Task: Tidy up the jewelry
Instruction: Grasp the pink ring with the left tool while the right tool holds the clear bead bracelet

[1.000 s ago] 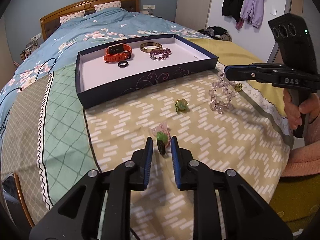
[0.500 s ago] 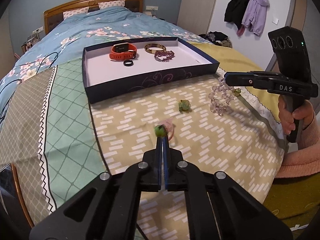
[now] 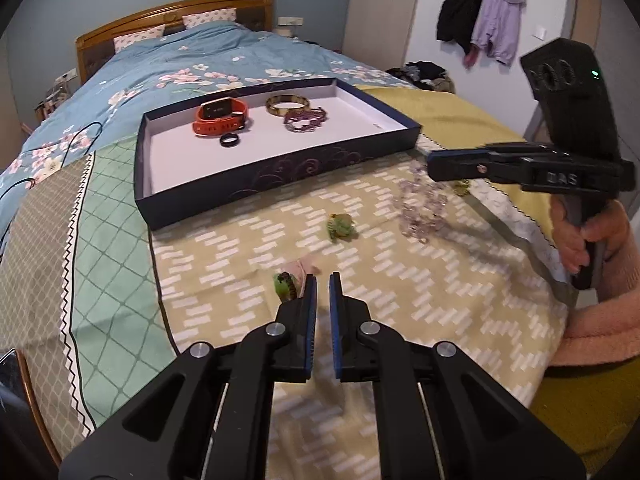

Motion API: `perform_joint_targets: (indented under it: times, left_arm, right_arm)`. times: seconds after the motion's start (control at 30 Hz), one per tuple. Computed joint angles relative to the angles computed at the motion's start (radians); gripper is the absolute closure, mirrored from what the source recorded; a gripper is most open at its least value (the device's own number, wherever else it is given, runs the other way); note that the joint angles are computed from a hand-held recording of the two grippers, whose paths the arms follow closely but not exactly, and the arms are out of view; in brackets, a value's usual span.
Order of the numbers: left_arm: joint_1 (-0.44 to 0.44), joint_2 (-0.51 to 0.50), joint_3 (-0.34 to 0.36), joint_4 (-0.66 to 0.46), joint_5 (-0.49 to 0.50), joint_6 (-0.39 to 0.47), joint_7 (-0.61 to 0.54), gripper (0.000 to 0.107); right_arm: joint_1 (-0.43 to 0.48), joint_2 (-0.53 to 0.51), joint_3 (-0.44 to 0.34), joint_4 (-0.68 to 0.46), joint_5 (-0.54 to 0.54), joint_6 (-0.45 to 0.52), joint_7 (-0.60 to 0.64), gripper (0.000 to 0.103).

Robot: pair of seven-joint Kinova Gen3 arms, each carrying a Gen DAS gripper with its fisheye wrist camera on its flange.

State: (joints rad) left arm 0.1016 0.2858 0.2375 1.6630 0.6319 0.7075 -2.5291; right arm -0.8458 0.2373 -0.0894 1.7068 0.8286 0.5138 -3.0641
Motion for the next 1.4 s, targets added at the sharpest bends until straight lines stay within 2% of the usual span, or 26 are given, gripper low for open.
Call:
perform_joint_targets:
  times: [0.13, 0.47, 0.57, 0.77, 1.03, 1.1, 1.17, 1.3, 1.4]
  left_arm:
    - [0.008, 0.005, -0.007, -0.001, -0.011, -0.025, 0.035, 0.102]
    - [-0.004, 0.016, -0.005, -0.003, -0.027, -0.052, 0.058, 0.094]
    - [-0.025, 0.013, 0.009, 0.004, 0.001, -0.065, 0.035, 0.093]
    - [-0.023, 0.012, 0.017, -0.002, -0.002, -0.095, -0.009, 0.082]
    - [0.022, 0.037, 0.012, -0.043, -0.093, -0.061, 0.016, 0.082]
    - [0.025, 0.034, 0.014, -0.04, -0.101, -0.067, 0.018, 0.082]
    - [0.022, 0.032, 0.02, -0.037, -0.101, -0.063, 0.012, 0.09]
    - [0.01, 0.025, 0.03, -0.021, -0.078, -0.068, -0.012, 0.09]
    - [0.033, 0.037, 0.01, -0.039, -0.11, -0.049, 0.03, 0.09]
  right_arm:
    - [0.001, -0.004, 0.001, 0.006, 0.004, -0.006, -0.008, 0.095]
    - [0.001, -0.006, -0.001, 0.007, 0.007, -0.006, -0.01, 0.095]
    - [0.0, -0.006, 0.0, 0.007, 0.014, -0.005, -0.018, 0.095]
    - [-0.002, -0.008, -0.001, 0.003, 0.032, -0.004, -0.031, 0.095]
    - [0.002, -0.008, -0.003, 0.003, 0.032, -0.011, -0.029, 0.095]
    - [0.002, -0.007, -0.002, 0.001, 0.033, -0.012, -0.032, 0.095]
    - [0.003, -0.007, -0.002, -0.001, 0.034, -0.013, -0.031, 0.095]
    - [0.004, -0.005, -0.002, -0.005, 0.032, -0.014, -0.026, 0.095]
    - [0.005, -0.007, -0.001, -0.001, 0.03, -0.019, -0.026, 0.095]
